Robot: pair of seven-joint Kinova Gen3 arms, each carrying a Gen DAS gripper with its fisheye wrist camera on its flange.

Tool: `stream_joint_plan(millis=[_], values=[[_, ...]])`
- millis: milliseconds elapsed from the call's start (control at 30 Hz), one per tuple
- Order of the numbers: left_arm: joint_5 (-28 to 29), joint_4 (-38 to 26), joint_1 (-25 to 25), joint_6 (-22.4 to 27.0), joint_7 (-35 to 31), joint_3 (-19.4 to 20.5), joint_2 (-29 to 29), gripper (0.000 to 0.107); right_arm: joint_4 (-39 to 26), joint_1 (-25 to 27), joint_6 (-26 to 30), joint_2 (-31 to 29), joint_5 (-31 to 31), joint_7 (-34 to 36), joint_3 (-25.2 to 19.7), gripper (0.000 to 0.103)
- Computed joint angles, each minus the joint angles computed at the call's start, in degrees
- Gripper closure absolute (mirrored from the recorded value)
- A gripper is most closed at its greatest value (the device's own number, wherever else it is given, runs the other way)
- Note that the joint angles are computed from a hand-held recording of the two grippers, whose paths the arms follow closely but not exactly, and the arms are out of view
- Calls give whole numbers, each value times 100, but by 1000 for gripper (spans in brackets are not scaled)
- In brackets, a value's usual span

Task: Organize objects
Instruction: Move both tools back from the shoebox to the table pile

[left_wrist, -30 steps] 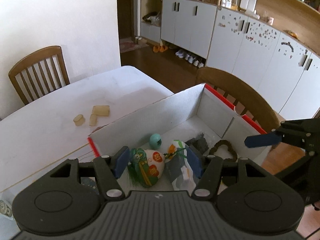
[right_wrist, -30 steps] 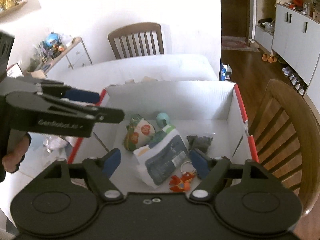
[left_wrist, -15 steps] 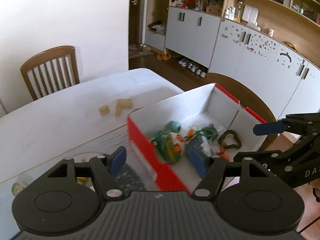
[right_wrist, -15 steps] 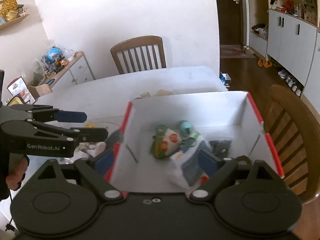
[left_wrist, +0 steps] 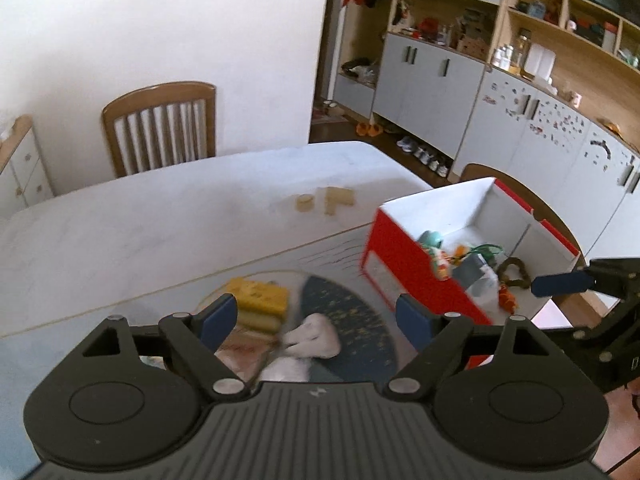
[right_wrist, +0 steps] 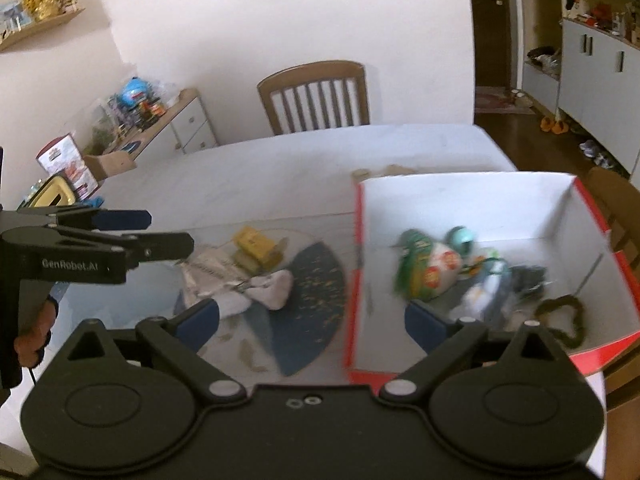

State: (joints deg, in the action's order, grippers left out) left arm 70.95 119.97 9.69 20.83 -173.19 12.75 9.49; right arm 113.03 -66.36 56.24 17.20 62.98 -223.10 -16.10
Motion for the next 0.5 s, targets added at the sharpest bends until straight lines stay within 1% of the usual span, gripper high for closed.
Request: stream_joint_plan(millis=[133,233,300,333,400,500], values=[[32,6,-275,281,-194,-156,75,21,-293,44,-201,269,-23,202,77,4],[388,73,-488,438,-726,-230,154,21,-548,34,-309,472,-105,441,191,4],[586,115,-598,567,-1107,-314,238,16,-709,27,-381,603,-169,574,294,4],[664,131,-623,595,-1263,-352,281,6,-783,23,-402,664,-212,647,347,4],[848,176,-688,681,-1644,-420,373,4,-896,43,-497,766,-301,785,451,4],[838,165,-706,703,-1856,-514,547,4,-1089,82,-616,921,-465,1042,598,4]])
